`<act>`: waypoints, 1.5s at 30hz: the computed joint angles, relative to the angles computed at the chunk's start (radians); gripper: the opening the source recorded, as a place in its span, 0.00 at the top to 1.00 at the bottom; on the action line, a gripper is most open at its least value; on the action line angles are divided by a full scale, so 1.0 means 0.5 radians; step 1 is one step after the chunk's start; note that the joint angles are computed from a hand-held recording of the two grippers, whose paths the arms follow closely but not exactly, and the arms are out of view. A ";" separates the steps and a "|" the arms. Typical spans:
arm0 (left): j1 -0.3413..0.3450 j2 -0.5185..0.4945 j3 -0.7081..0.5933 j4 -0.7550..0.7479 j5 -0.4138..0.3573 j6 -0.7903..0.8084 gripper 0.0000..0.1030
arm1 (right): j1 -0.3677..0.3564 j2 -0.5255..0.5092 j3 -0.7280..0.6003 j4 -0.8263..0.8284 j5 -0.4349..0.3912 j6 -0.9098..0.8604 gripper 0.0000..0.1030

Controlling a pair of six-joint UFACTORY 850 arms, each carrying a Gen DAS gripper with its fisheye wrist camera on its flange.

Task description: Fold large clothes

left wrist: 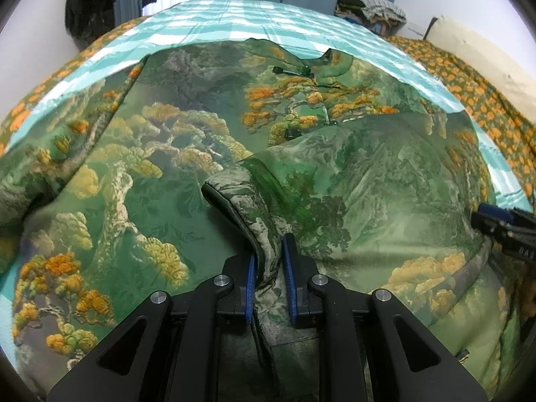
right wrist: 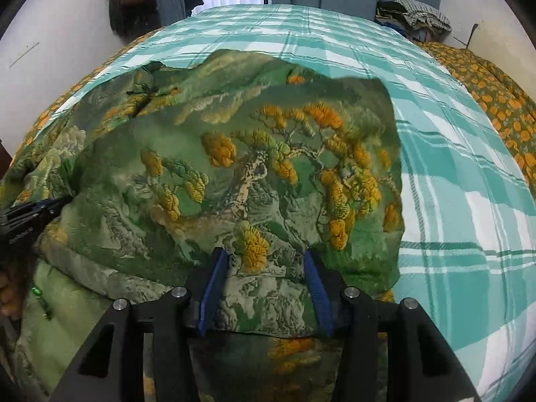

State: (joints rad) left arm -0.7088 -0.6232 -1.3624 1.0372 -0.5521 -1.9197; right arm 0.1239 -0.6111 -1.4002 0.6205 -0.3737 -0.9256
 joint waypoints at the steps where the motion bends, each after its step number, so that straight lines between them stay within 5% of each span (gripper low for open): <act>1: -0.014 -0.015 -0.040 -0.056 -0.081 0.087 0.79 | 0.000 -0.005 -0.012 -0.019 -0.010 0.047 0.53; 3: -0.039 -0.028 -0.093 -0.139 -0.222 0.207 0.66 | 0.002 0.026 -0.002 -0.093 -0.002 0.169 0.53; 5: -0.069 -0.007 -0.098 -0.176 -0.343 0.236 0.38 | -0.002 0.111 0.075 -0.052 0.043 0.146 0.53; 9: -0.134 0.182 0.118 -0.097 -0.306 0.055 0.27 | -0.069 0.443 0.452 0.567 0.136 -0.492 0.52; 11: -0.178 0.278 0.218 -0.121 -0.317 0.029 0.22 | -0.111 0.589 0.636 0.867 0.153 -0.787 0.43; 12: -0.205 0.316 0.257 -0.139 -0.350 0.019 0.22 | -0.137 0.669 0.742 1.055 0.155 -0.956 0.36; 17: -0.341 0.520 0.453 -0.214 -0.539 -0.080 0.18 | -0.218 0.936 1.105 1.521 0.157 -1.332 0.36; 25: -0.490 0.750 0.666 -0.306 -0.861 -0.256 0.11 | -0.152 1.099 1.299 1.802 0.186 -1.742 0.36; 40: -0.513 0.881 0.851 -0.469 -0.852 -0.447 0.11 | -0.091 1.205 1.440 2.253 0.150 -2.297 0.36; 45: -0.502 0.877 0.855 -0.500 -0.851 -0.414 0.11 | -0.099 1.177 1.425 2.224 0.161 -2.235 0.36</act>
